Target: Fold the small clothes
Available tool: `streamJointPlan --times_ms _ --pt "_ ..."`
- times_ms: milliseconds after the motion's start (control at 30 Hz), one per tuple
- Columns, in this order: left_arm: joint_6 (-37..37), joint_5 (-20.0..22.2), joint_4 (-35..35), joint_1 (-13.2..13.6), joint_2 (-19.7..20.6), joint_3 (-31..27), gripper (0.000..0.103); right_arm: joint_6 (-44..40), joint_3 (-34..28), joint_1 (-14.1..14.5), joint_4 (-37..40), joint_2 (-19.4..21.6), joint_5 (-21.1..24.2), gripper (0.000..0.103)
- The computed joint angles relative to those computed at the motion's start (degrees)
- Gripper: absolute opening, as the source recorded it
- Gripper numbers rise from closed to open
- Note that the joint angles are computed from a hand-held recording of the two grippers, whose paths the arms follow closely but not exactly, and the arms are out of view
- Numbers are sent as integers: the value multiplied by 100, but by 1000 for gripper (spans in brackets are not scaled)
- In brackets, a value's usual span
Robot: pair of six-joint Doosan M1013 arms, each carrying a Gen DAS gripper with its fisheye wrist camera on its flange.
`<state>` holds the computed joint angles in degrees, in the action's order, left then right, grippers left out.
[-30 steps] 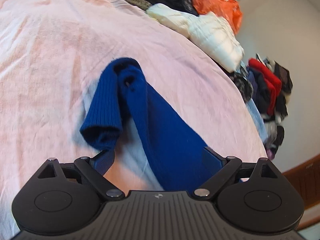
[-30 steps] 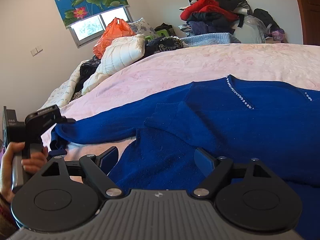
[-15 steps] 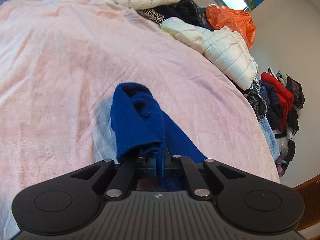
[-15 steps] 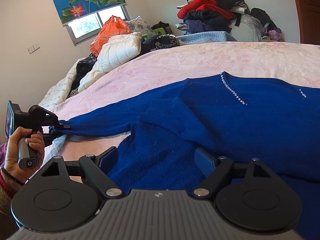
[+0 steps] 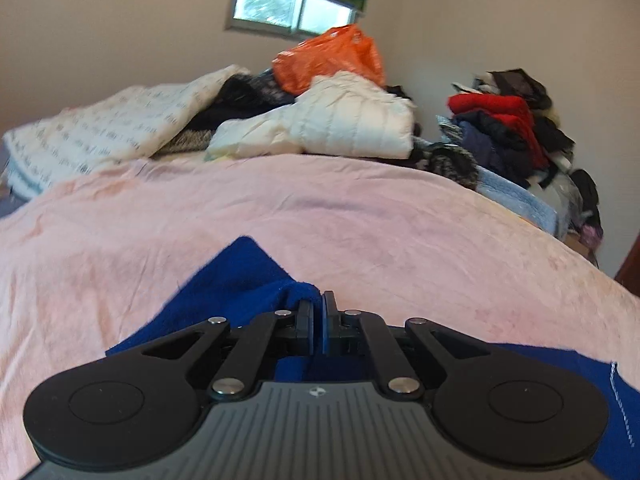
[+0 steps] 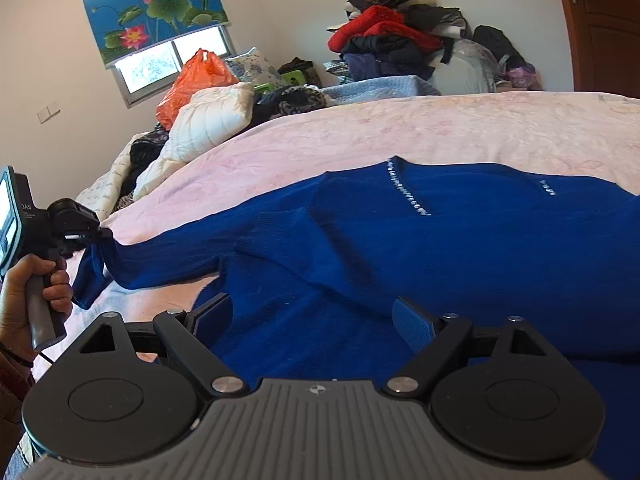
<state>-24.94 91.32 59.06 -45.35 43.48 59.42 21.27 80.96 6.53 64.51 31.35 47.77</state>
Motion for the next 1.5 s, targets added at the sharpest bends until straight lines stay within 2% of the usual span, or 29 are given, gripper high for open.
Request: streamJointPlan --times_ms 233,367,500,567,633,667,733,767,800,833,867,900,967,1033,1100,1133,1233,1300,1500 --pt "2619 -573 845 -162 821 -1470 3 124 72 -156 164 -1 -274 89" --pt "4377 -1273 834 -242 1404 -2513 3 237 103 -244 241 -5 -526 89" --pt "6050 -1939 193 -294 1973 -3519 4 319 130 -355 443 -5 -851 90" --pt "6591 -2086 -152 -317 2251 -3979 4 384 136 -392 491 -5 -1054 90" --pt "7079 -2054 -494 -339 2479 -4356 4 449 123 -431 506 13 -1185 91" --pt "7245 -2099 -691 -343 2480 -4346 6 481 124 -442 528 19 -1272 91" --pt "7248 -2294 -869 -375 2330 -4015 14 542 116 -461 543 41 -1377 91" --pt "7195 -2436 -912 -386 2193 -3740 28 555 103 -465 530 59 -1403 91" --pt "7139 -2662 -965 -391 2015 -3391 53 537 96 -473 525 73 -1424 91" --pt "7077 -2937 -942 -403 1827 -3015 72 509 85 -472 522 86 -1436 91" --pt "6995 -3138 -723 -433 1702 -2728 99 501 54 -455 499 113 -1435 91" --pt "6833 -3292 -250 -490 1614 -2467 102 485 29 -465 481 137 -1407 91" --pt "6880 -3300 489 -610 1573 -2261 101 489 -16 -436 476 171 -1404 91" --pt "6499 -3576 539 -619 1341 -1862 101 152 -23 -369 466 141 -1491 91" --pt "5837 -3682 385 -579 1090 -1482 101 -871 58 -243 677 58 -1703 90" --pt "5501 -3580 386 -564 1009 -1355 101 -1418 76 -180 799 34 -1725 90" --pt "4644 -2864 403 -514 896 -1203 101 -2593 33 10 893 25 -1616 85" --pt "4083 -2649 331 -446 745 -984 101 -3364 78 157 1090 2 -1697 83" --pt "3427 -1417 -155 -273 727 -1120 101 -4687 251 508 1132 -87 -1706 75"
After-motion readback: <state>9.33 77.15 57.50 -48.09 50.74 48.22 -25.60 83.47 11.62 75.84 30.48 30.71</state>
